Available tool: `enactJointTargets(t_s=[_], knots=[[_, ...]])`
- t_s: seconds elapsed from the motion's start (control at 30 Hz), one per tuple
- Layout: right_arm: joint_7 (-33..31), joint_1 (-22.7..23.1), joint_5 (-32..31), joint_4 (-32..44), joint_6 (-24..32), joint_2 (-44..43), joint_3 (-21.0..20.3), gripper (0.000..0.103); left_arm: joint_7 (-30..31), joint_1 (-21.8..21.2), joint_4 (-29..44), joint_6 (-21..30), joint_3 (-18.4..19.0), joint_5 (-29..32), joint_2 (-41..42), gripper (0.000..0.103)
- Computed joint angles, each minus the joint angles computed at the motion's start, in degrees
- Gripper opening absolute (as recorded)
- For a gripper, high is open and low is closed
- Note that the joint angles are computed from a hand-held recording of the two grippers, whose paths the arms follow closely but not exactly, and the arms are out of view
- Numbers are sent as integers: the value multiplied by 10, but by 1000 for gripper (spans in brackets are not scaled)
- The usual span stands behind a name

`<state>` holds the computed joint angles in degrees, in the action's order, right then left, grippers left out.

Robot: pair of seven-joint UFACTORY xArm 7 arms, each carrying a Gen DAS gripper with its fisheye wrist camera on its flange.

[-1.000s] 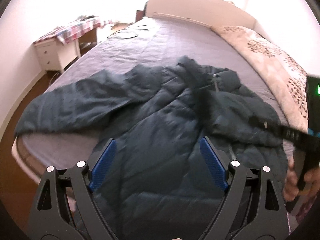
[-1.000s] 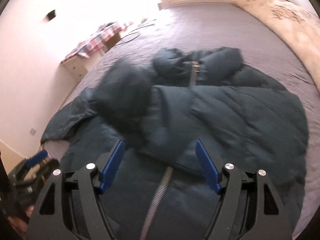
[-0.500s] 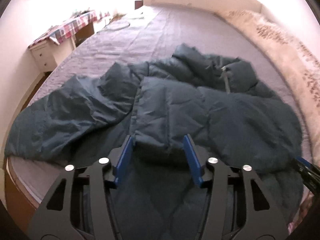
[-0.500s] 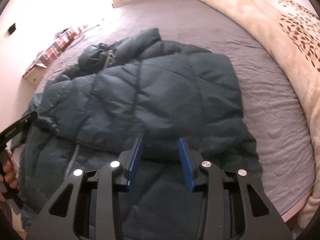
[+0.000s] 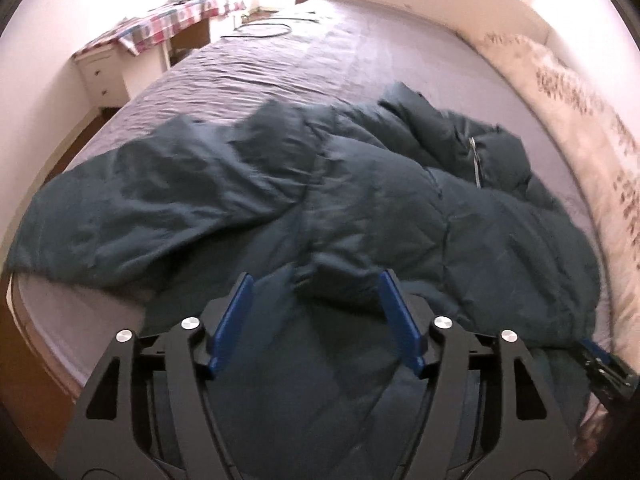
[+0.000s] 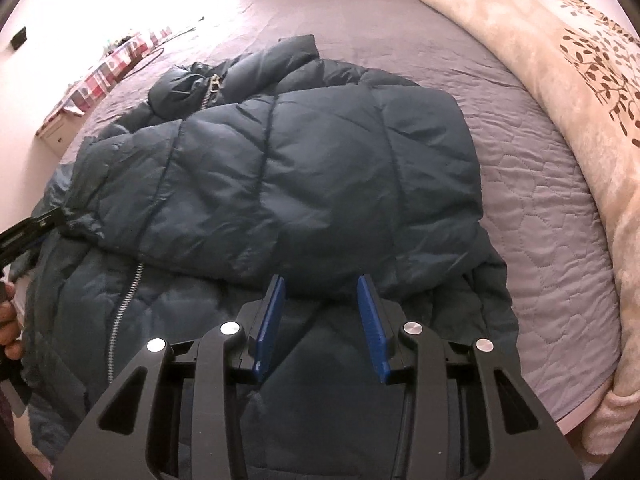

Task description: Fold large clothes

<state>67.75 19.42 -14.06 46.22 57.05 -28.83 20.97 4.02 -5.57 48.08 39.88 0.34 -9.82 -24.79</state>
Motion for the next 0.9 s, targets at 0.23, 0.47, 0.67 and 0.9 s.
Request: enactJointTargets(t_s=[0.23, 0.47, 0.67, 0.9], knots=[[8, 12, -1, 24, 14, 16, 14, 41, 24, 41, -29, 17, 50, -8, -51, 68], [23, 32, -5, 42, 32, 35, 28, 51, 40, 101, -56, 20, 81, 10, -78, 70], [32, 52, -5, 53, 43, 46, 33, 54, 49, 141, -78, 23, 99, 20, -92, 70], [43, 69, -12, 71, 62, 60, 40, 56, 68, 174, -84, 29, 131, 10, -90, 70]])
